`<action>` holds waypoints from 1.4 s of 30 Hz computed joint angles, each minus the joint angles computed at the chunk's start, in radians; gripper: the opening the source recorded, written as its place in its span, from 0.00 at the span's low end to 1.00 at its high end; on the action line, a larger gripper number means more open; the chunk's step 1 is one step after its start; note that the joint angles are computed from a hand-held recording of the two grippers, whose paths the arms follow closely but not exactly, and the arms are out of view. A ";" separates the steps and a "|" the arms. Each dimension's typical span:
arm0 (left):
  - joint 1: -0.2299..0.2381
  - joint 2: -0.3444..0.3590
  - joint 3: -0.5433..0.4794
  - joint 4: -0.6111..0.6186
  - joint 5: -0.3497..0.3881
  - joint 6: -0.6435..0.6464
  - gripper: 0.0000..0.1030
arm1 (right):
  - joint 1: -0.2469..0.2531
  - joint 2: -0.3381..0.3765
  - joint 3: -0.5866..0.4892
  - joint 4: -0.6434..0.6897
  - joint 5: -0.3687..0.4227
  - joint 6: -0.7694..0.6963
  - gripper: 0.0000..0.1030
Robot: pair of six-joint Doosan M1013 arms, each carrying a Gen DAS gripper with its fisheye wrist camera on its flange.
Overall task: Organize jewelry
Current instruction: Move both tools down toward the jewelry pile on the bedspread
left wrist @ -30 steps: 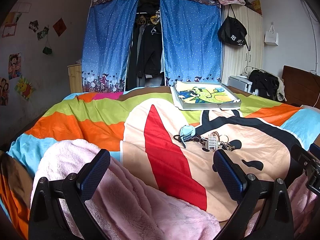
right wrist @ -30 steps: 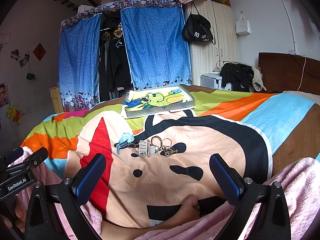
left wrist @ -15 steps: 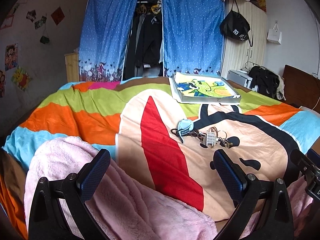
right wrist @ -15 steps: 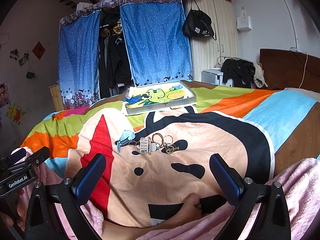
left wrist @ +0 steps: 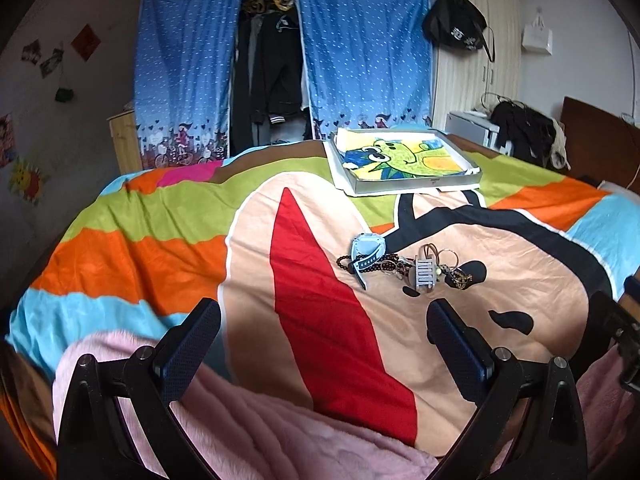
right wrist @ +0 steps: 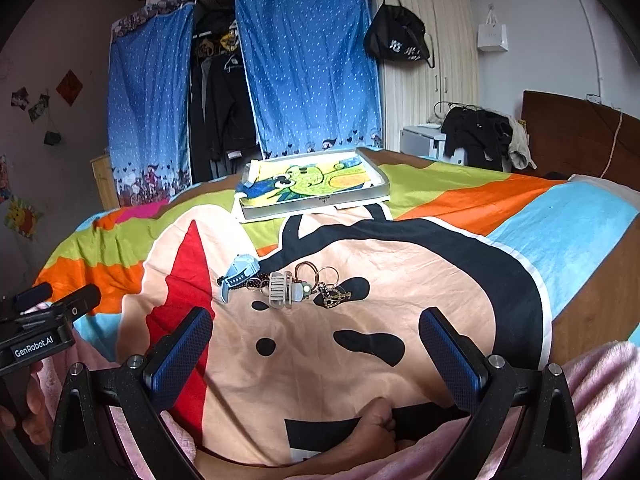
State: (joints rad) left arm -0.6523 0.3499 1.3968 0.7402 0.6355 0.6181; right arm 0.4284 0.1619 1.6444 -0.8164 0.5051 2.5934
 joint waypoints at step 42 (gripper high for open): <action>0.158 0.407 -0.598 -0.690 0.431 0.741 0.98 | -0.218 0.287 -0.370 0.818 0.244 -0.902 1.00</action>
State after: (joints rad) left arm -0.4939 0.7572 0.7985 0.0501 1.0666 1.3595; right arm 0.2104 0.4485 1.2743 0.0014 0.7489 1.6909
